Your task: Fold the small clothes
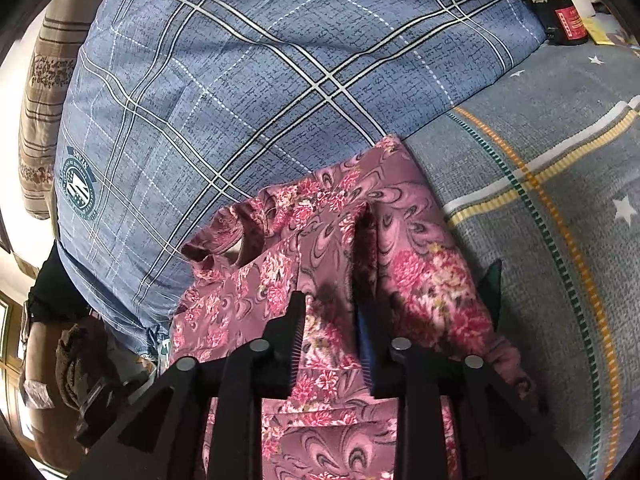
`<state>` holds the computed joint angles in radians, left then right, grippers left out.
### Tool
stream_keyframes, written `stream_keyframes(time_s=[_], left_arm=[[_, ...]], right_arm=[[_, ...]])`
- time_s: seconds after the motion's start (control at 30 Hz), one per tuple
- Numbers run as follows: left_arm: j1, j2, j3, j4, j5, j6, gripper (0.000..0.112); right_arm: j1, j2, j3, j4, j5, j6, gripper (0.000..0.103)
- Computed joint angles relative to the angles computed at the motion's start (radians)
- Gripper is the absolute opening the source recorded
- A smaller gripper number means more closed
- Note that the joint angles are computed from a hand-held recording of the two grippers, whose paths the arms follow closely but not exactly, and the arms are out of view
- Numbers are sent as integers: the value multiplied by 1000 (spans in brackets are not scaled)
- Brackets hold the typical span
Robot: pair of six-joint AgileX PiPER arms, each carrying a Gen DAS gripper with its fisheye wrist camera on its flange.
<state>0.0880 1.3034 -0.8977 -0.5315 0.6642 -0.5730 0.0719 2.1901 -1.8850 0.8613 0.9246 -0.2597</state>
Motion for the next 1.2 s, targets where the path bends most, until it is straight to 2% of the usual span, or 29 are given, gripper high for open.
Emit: stream_keyframes(time_s=[0.03,0.07,0.1,0.13,0.17,0.23,0.3,0.37,0.43,0.47,0.5,0.57,0.67,0.7,0.77,0.83,0.87,0.9,0.93,0.97,1.07,1.13,1.17,1.2], left_arm=[[-6,32,-22,19,10,-14,67],[-18,57,-47,59,18,-41,43],[-22,69,-62,80,25,-47,8],[-14,68,-72,67,36,-22,6],[-13,48,-68,78,34,-26,6],[-42,-3,-71,201,34,-117,6],[-58,-15,-71,243,48,-130,6],[-94,6,-76,308,79,-170,6],[-142,60,-86,396,121,-227,6],[-147,72,-79,386,128,-214,6],[-143,48,-50,355,110,-177,6],[-158,-2,-43,374,134,-190,7],[-218,-70,-57,458,135,-273,8],[-248,-72,-68,500,136,-309,15],[-326,-17,-115,599,163,-380,30],[-354,61,-139,594,199,-340,31],[-362,86,-140,581,215,-318,31],[-388,92,-132,608,216,-325,31],[-425,77,-131,654,229,-354,31],[-448,72,-147,660,276,-343,31],[-432,-31,-96,537,302,-214,32],[-466,-120,-60,550,365,-197,41],[-495,-185,-29,560,404,-194,52],[-527,-250,4,573,439,-204,57]], right_arm=[[8,-1,-3,-20,-8,11,28],[17,3,-22,-50,-4,23,18],[23,11,-51,-67,13,17,2],[26,-2,-59,-69,7,-17,2],[18,-32,-35,-31,-20,-68,2],[-14,-78,6,85,-42,-164,2],[-29,-82,-2,93,-31,-163,2],[-18,-59,-22,-4,-17,-114,2],[18,-6,-74,-194,37,5,2],[30,8,-69,-244,59,29,2],[33,-18,-30,-253,40,19,3],[37,-104,65,-258,-47,1,9],[17,-216,208,-62,-155,-183,9],[18,-216,210,-30,-149,-205,10],[42,-178,173,-85,-100,-153,11],[80,-95,89,-230,-7,-45,8],[87,-91,94,-247,-5,-43,4],[82,-114,113,-236,-13,-55,7],[84,-115,99,-259,20,-27,7],[81,-109,64,-284,83,8,8],[85,-137,65,-386,207,15,20],[64,-222,181,-397,207,-70,23],[54,-255,227,-408,215,-95,29],[37,-300,300,-393,209,-144,30]])
